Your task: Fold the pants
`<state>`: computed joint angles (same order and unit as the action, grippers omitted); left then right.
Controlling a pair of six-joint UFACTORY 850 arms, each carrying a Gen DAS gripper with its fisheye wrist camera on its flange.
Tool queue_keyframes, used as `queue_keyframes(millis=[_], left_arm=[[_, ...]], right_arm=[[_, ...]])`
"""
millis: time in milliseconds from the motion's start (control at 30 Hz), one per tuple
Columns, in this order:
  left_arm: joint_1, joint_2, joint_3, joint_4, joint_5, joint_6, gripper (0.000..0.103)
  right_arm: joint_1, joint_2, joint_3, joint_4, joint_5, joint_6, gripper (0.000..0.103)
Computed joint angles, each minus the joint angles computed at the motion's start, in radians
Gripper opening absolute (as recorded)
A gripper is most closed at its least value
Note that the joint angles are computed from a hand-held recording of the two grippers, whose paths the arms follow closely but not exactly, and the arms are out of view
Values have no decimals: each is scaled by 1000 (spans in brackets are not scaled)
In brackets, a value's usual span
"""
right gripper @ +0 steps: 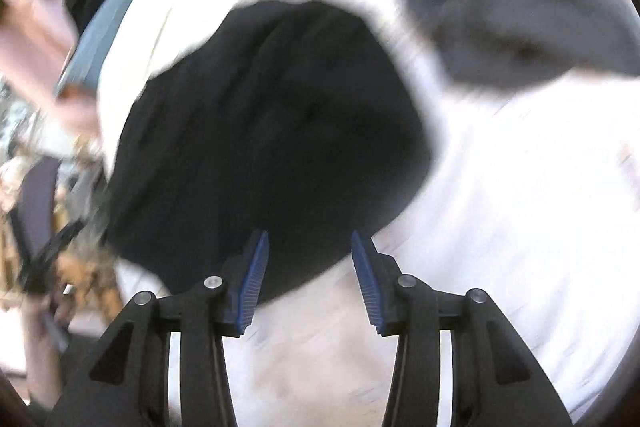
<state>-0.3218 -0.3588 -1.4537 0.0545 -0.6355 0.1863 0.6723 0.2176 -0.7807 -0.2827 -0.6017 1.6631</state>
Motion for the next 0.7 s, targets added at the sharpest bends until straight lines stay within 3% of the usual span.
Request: queue_keyframes(millis=[67, 133, 267, 400, 433, 467, 500, 567, 700], left_arm=[[-38, 15, 25, -26, 12, 70, 71], [-63, 10, 31, -122, -28, 167, 71], [-117, -3, 40, -203, -100, 221, 71], [-158, 4, 68, -190, -73, 257, 71], [-166, 6, 74, -181, -67, 263, 71], [-175, 4, 78, -173, -66, 269, 71], [-180, 1, 77, -164, -71, 270, 71], [-183, -11, 66, -156, -79, 267, 71], [-188, -16, 59, -186, -86, 268, 71]], right_arm=[[-35, 1, -3, -28, -89, -68, 45], [-54, -84, -57, -57, -187, -215, 45], [-75, -225, -115, -88, -218, -426, 44], [-35, -339, -176, -241, -306, -407, 44], [-31, -341, -173, -248, -308, -420, 44], [-33, -343, -168, -239, -297, -440, 29], [-34, -335, -158, -220, -276, -460, 3], [-32, -300, -134, -190, -249, -463, 0], [-3, -97, -37, -229, -231, -197, 0]])
